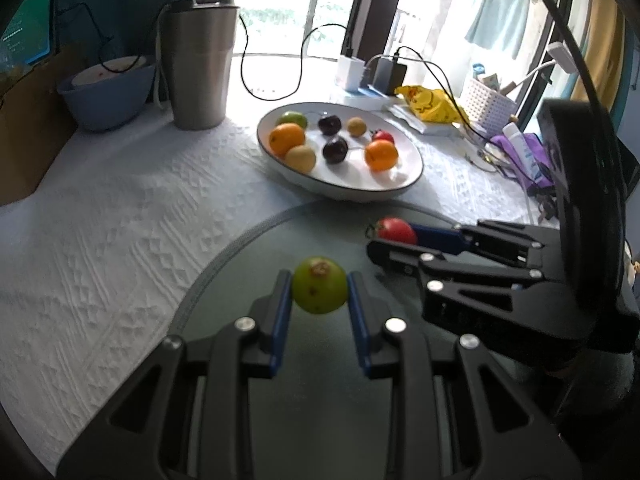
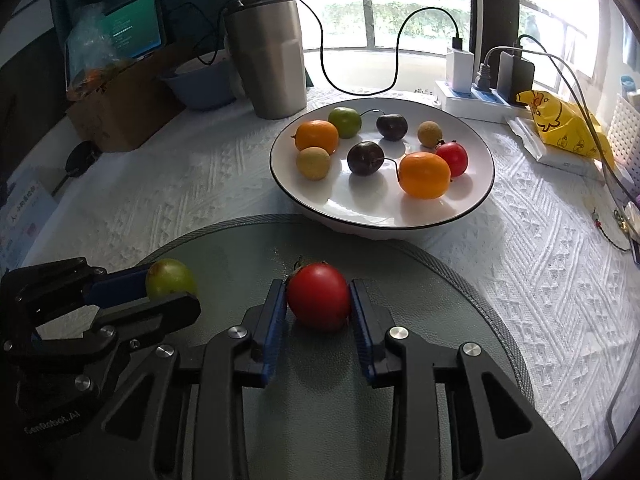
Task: Organize fruits
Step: 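Grasp the green fruit with the left tool while the right tool grasps the red tomato, then carry the green fruit and red tomato over the white plate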
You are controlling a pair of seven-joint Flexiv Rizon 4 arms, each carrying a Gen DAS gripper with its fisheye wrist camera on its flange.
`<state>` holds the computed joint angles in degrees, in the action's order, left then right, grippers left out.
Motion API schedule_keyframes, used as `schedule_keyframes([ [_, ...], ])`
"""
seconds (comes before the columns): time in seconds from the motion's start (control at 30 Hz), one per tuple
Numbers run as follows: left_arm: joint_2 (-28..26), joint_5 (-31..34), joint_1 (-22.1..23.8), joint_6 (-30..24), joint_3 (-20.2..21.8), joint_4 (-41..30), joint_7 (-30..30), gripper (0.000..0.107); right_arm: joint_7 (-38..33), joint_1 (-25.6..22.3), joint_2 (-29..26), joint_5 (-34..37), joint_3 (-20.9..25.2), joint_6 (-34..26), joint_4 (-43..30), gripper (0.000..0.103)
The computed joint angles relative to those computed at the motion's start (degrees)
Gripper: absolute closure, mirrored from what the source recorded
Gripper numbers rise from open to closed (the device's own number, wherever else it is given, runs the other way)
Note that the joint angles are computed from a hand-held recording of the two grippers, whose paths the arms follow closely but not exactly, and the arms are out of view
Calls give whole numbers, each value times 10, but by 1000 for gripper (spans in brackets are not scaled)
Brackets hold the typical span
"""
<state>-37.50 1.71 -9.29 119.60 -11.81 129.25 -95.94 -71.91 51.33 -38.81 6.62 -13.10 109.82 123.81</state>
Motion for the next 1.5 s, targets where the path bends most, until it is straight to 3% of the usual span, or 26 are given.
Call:
schedule_keyframes([
  [0.63, 17, -37, -48, -34, 23, -34, 34, 78, -32, -6, 35, 39, -4, 32, 25, 70],
  [1.1, 17, -50, -56, -51, 20, -88, 65, 78, -65, -17, 57, 55, -22, 33, 10, 70],
  [1.5, -17, -63, -42, -78, 13, -139, 81, 78, -47, -107, 23, 1, 44, 15, -37, 70],
])
